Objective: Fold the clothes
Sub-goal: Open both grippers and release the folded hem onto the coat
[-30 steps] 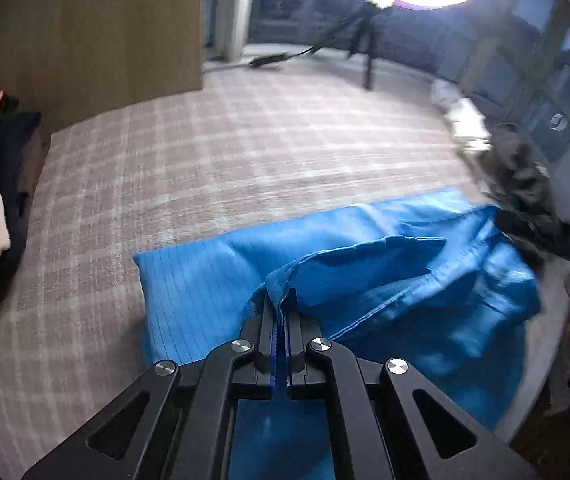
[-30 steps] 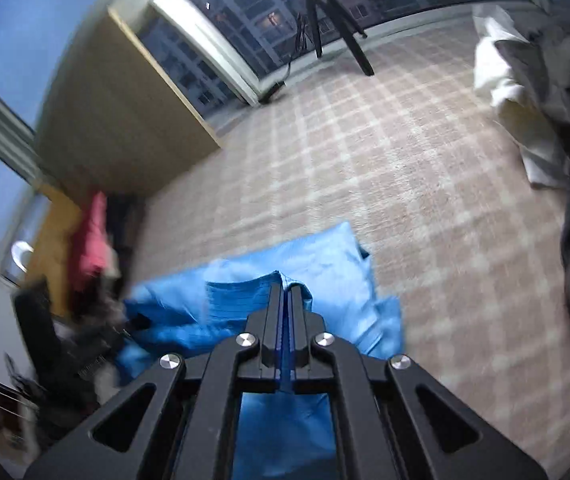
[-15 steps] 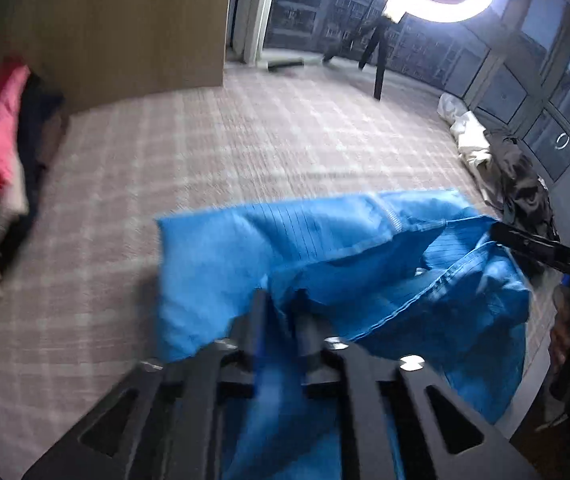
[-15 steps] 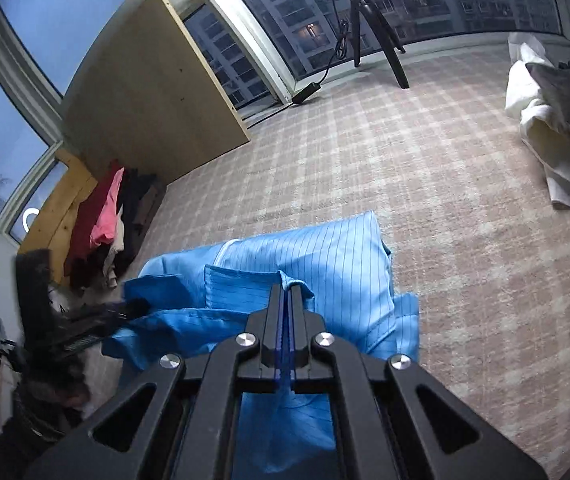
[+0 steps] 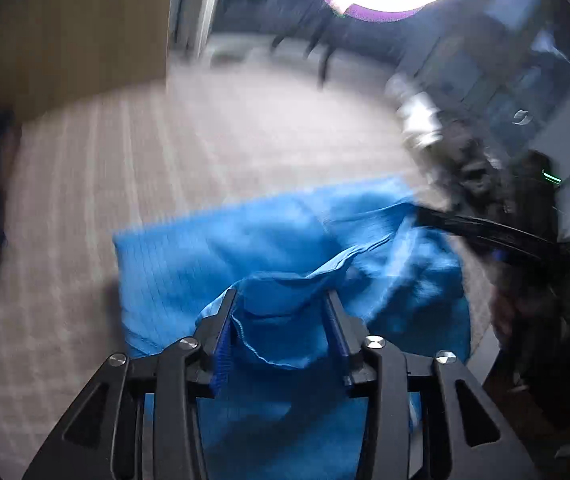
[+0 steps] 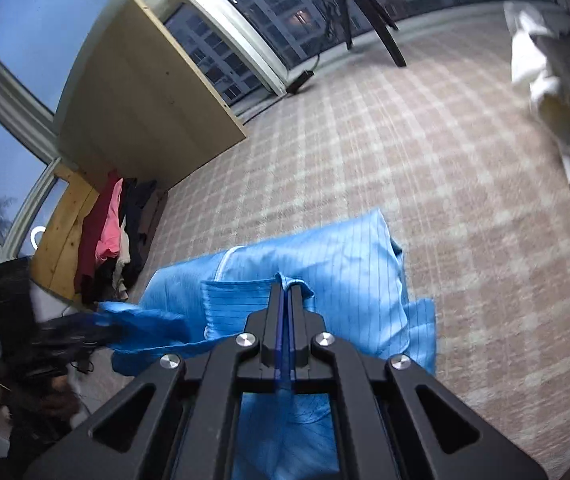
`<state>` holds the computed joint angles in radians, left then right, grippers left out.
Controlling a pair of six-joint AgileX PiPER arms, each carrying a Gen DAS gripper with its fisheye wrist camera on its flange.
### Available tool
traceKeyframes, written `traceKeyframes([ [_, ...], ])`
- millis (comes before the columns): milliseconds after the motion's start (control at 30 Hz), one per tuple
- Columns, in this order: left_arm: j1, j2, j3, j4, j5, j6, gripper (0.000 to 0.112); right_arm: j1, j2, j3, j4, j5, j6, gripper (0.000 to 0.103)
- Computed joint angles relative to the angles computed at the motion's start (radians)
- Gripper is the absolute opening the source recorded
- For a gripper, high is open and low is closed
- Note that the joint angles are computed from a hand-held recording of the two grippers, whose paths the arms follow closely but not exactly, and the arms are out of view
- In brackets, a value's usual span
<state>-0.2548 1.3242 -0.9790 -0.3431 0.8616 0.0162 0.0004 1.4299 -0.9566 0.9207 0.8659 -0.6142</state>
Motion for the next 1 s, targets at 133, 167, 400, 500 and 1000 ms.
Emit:
traceKeyframes([
  [133, 0.169, 0.031, -0.018, -0.346, 0.039, 0.229, 0.031, 0.011, -0.007, -0.003, -0.037, 0.001, 0.015, 0.002],
  [167, 0.212, 0.013, -0.020, -0.422, 0.059, 0.259, 0.031, 0.015, -0.008, -0.005, -0.051, -0.002, 0.022, 0.002],
  [400, 0.043, -0.248, -0.041, -0.060, 0.006, 0.029, 0.031, -0.004, 0.009, -0.005, -0.014, -0.004, 0.011, 0.002],
  [500, -0.141, -0.313, 0.008, -0.001, -0.003, -0.003, 0.026, 0.001, 0.014, -0.005, 0.006, -0.009, 0.001, 0.002],
  [1000, -0.325, 0.123, 0.087, 0.041, -0.331, -0.039, 0.002, 0.130, -0.243, 0.152, -0.136, -0.176, 0.045, 0.002],
])
